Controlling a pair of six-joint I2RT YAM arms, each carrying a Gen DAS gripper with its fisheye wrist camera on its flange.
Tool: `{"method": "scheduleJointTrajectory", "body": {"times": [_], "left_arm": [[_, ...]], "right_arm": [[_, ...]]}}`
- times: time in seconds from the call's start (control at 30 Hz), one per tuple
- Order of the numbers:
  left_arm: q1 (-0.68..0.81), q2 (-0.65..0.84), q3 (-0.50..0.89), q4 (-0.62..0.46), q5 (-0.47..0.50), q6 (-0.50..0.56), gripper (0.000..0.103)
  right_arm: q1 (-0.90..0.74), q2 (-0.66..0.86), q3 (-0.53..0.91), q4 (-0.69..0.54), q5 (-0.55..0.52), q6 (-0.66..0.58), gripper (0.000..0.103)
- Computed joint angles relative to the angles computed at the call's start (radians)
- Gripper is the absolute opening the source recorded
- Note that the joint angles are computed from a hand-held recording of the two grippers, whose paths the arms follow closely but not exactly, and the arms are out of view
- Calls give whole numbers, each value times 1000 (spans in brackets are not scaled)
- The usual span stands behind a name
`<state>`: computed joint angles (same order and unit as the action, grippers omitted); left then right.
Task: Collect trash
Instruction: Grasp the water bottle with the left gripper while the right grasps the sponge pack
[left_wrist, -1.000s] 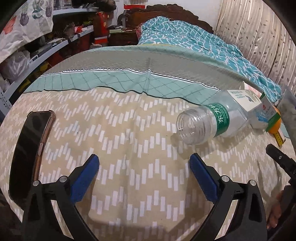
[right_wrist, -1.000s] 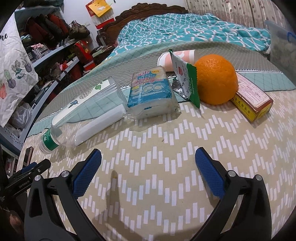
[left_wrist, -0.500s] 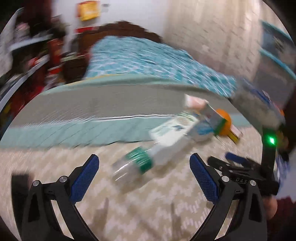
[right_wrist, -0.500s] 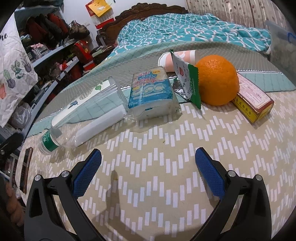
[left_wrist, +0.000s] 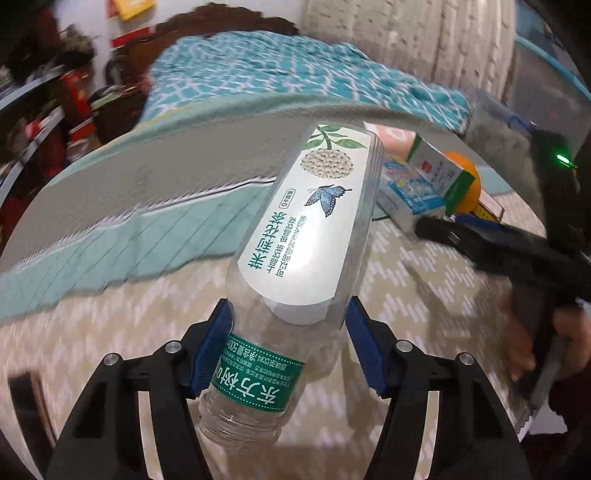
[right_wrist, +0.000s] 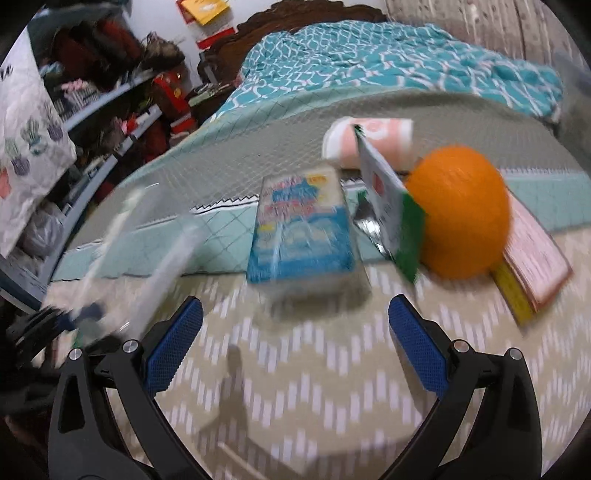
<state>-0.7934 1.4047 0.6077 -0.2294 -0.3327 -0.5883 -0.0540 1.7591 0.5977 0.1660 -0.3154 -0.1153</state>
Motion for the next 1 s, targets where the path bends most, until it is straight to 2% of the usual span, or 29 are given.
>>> {"method": "scheduleJointTrajectory", "body": {"times": [0.03, 0.07, 0.1, 0.17, 0.23, 0.33, 0.4, 0.47, 0.53, 0.57, 0.6, 0.67, 0.73, 0.77, 0.8, 0.93, 0.97, 1.0], "left_arm": [[-15, -41, -33, -10, -6, -44, 60], [-32, -70, -54, -22, -12, -86, 60], [-53, -91, -70, -36, -28, -131, 60], [-111, -129, -90, -76, -71, -222, 61], [-150, -162, -106, -106, -82, -293, 61], [-199, -153, -83, -159, -120, -340, 64], [-236, -133, -54, -203, -177, -368, 82], [-255, -115, -35, -220, -210, -384, 83], [-254, -84, -13, -231, -210, -391, 83], [-248, -65, -4, -233, -206, -392, 83], [-238, -42, 9, -237, -200, -391, 83], [-237, -6, 28, -242, -197, -398, 81], [-241, 18, 38, -242, -194, -399, 76], [-243, 27, 42, -241, -187, -400, 65], [-245, 35, 45, -241, -181, -400, 60], [-262, 30, 42, -233, -172, -407, 58], [-273, 28, 42, -230, -163, -417, 58], [-284, 27, 46, -226, -153, -421, 58]], "right_arm": [[13, 16, 12, 10, 15, 5, 99], [32, 40, 35, 10, 38, 6, 93], [45, 62, 62, -17, 50, -6, 73], [41, 41, 48, -19, 35, -9, 63], [27, -10, 10, -49, -16, -43, 63], [-3, -162, -123, -83, -80, -162, 63], [-68, -300, -226, -151, -131, -275, 63], [-156, -393, -292, -232, -165, -390, 64], [-249, -447, -342, -292, -187, -512, 68], [-296, -470, -365, -303, -204, -562, 73], [-357, -517, -400, -315, -219, -621, 84], [-394, -561, -426, -333, -235, -665, 90], [-411, -593, -437, -362, -247, -691, 91], [-404, -600, -440, -361, -246, -687, 91], [-396, -597, -438, -355, -242, -679, 91], [-332, -501, -393, -300, -189, -602, 92], [-335, -466, -371, -305, -202, -607, 88], [-349, -454, -361, -319, -218, -630, 71]]}}
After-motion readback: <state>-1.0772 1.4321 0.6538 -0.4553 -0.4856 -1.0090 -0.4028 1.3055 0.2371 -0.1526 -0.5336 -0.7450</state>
